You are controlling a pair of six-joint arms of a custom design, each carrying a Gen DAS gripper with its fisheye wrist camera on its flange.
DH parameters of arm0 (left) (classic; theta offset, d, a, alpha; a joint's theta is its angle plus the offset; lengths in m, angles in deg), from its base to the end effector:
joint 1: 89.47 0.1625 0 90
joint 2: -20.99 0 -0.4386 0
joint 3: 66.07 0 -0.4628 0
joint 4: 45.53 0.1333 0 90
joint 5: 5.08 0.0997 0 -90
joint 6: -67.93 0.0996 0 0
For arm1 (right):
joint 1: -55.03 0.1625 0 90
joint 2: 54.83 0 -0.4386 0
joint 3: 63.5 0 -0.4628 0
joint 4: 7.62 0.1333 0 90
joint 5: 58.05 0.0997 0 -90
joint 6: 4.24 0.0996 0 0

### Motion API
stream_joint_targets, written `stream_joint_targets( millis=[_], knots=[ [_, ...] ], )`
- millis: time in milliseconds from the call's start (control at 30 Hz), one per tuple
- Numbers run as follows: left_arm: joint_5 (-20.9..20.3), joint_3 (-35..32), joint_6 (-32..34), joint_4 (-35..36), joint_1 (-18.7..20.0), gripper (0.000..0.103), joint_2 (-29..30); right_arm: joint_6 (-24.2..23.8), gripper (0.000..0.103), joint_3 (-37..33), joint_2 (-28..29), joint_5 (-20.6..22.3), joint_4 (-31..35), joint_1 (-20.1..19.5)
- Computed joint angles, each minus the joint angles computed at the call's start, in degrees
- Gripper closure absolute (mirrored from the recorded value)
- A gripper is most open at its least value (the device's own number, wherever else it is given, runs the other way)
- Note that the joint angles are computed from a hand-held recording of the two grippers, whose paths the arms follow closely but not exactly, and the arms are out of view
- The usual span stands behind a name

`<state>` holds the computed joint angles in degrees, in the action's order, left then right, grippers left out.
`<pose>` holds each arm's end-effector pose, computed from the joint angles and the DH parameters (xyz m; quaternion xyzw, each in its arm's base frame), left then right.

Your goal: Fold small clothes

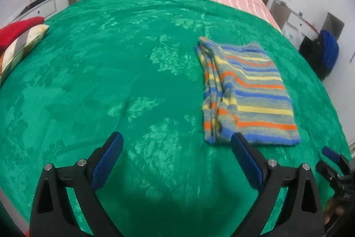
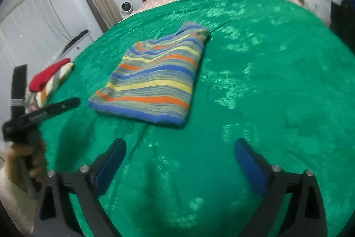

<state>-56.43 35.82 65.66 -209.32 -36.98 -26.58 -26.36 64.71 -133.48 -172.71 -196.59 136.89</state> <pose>-0.2625 -0.6630 0.0702 0.2282 0.9034 -0.2610 0.2524 0.0172 -0.5279 0.2571 0.0194 -0.8918 0.3435 0.2938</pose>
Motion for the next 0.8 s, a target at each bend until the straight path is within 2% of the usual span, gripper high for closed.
stream_joint_targets(
  millis=[67,233,267,367,467,800],
  knots=[
    [1.0,0.2,0.3,-0.5,0.3,0.005,0.6,-1.7,0.002,0.6,0.9,-3.4,-3.8,0.6],
    [3.4,0.1,1.1,-1.5,1.5,0.004,2.3,-3.0,0.002,2.2,0.6,-4.9,-8.1,0.0],
    [3.8,0.1,1.5,-1.8,1.9,0.003,2.7,-3.8,0.002,2.6,0.8,-4.5,-9.4,-0.6],
    [3.8,1.7,5.9,-8.7,2.1,0.001,3.7,-6.2,0.002,3.4,1.9,-2.3,-13.2,-2.9],
    [4.4,1.7,6.8,-9.7,2.0,0.0,4.1,-6.9,0.0,4.7,2.3,2.1,-15.8,-5.7],
    [3.7,2.2,7.8,-12.2,2.2,0.0,4.5,-7.5,0.0,4.8,2.7,3.2,-16.6,-6.3]
  ],
)
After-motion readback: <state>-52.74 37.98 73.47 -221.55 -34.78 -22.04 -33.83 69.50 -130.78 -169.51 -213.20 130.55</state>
